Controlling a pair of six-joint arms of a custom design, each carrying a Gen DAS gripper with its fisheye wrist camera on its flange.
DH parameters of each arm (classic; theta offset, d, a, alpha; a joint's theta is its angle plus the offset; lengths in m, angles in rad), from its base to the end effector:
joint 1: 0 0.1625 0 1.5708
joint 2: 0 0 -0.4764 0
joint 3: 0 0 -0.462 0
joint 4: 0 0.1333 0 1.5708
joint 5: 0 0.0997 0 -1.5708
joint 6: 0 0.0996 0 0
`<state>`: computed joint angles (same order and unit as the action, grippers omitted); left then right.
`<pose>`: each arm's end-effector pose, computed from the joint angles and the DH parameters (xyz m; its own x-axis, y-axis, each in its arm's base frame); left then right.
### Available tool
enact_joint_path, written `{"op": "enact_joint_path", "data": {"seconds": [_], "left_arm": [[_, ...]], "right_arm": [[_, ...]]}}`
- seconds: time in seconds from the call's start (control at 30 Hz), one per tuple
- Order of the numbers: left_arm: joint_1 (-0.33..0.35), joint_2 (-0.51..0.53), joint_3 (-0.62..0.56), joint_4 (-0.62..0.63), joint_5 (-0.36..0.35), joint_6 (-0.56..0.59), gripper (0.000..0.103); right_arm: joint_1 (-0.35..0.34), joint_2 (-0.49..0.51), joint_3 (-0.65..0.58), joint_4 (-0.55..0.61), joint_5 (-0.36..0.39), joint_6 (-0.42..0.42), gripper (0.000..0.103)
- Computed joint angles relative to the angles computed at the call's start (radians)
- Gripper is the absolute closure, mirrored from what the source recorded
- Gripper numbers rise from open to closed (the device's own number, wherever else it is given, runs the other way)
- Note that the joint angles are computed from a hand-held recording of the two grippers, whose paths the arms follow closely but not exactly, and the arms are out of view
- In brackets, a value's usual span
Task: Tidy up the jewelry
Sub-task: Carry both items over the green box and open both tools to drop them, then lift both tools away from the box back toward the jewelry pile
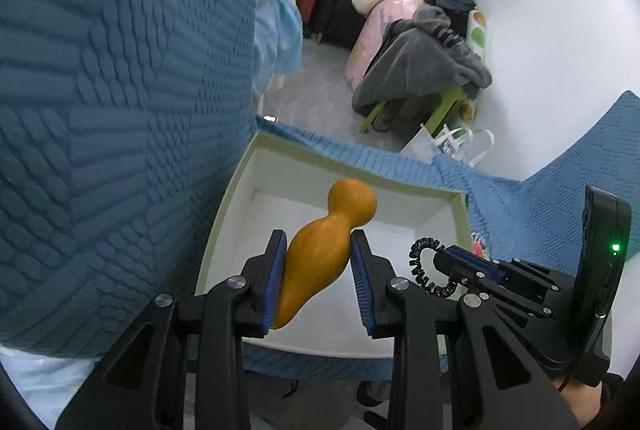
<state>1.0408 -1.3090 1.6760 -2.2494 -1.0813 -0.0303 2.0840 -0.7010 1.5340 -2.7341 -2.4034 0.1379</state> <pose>-0.1865 -0.6747 0.4038 -0.8486 0.2968 -0.4380 0.4557 0.8306 -0.3200 0.4402 -0.6597 0.0968 -0.7612 -0.0070 0.6485 -0.3632 0.8330 -0.4174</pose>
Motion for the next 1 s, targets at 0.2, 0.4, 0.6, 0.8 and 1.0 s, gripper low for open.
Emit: {"op": "enact_joint_path", "data": {"seconds": [0.2,0.4,0.6,0.8,1.0], "left_arm": [[0.013,0.009,-0.001,0.043,0.004,-0.029,0.07],[0.008,0.008,-0.003,0.055,0.006,-0.037,0.069],[-0.01,-0.009,0.004,0.018,0.001,-0.031,0.04],[-0.055,-0.038,0.013,-0.019,0.025,0.008,0.04],[-0.11,-0.076,0.019,-0.074,0.044,0.044,0.04]], "right_arm": [[-0.012,0.01,-0.002,0.046,0.003,0.025,0.095],[-0.019,-0.006,0.016,0.039,0.033,0.037,0.094],[-0.007,-0.023,0.019,0.017,0.038,0.016,0.08],[0.022,-0.053,0.035,-0.068,0.028,-0.028,0.073],[0.071,-0.082,0.042,-0.182,0.002,-0.111,0.073]]}}
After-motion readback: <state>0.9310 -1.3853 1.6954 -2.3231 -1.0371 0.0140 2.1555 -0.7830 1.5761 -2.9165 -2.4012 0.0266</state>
